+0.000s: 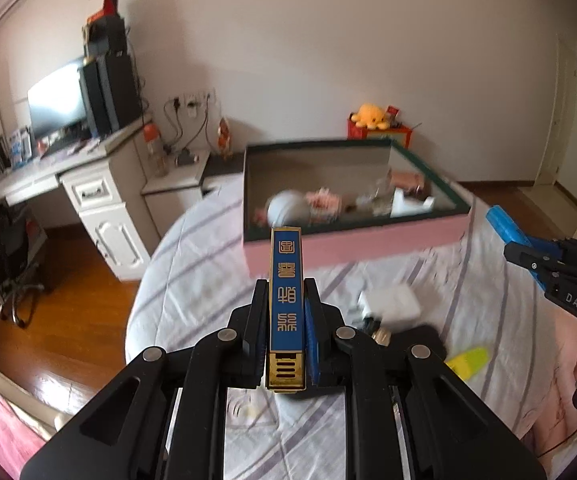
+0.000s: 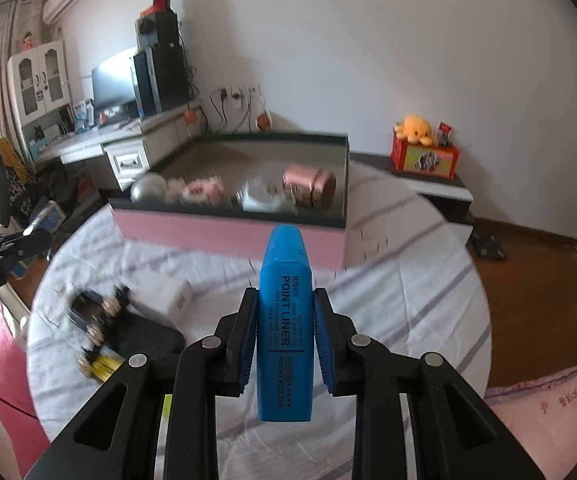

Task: Organize rigid objects
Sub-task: 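Lower the pencil box with the left tool while the right tool lowers the highlighter into the box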

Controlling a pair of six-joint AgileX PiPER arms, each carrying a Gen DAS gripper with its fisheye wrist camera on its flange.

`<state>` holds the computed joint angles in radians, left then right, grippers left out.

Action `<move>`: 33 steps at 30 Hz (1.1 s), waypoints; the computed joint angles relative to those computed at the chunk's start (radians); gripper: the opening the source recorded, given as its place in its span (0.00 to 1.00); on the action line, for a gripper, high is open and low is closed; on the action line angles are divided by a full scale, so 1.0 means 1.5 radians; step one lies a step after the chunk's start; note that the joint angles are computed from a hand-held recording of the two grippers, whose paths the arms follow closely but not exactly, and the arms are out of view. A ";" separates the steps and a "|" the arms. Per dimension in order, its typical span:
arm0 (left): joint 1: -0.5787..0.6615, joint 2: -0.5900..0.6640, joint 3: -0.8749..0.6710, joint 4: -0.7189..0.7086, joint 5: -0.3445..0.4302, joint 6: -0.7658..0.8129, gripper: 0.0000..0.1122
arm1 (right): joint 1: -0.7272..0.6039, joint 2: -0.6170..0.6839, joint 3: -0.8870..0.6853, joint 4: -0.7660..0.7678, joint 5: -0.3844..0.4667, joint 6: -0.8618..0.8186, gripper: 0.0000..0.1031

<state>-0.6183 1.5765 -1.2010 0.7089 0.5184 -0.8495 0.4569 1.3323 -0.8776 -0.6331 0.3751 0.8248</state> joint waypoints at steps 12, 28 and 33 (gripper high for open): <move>-0.002 0.118 -0.240 -0.114 0.052 0.195 0.14 | -0.026 0.069 -0.170 0.184 0.004 -0.237 0.27; 0.043 0.429 -0.669 -0.318 0.211 0.412 0.13 | -0.086 0.330 -0.408 0.425 0.075 -0.501 0.27; 0.055 0.481 -0.731 -0.332 0.242 0.414 0.13 | -0.093 0.370 -0.438 0.469 0.091 -0.545 0.27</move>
<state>-0.5363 2.2981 -2.2977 0.2111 0.8811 -0.2291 0.3172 1.8878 -1.5351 0.0705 0.5119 0.0076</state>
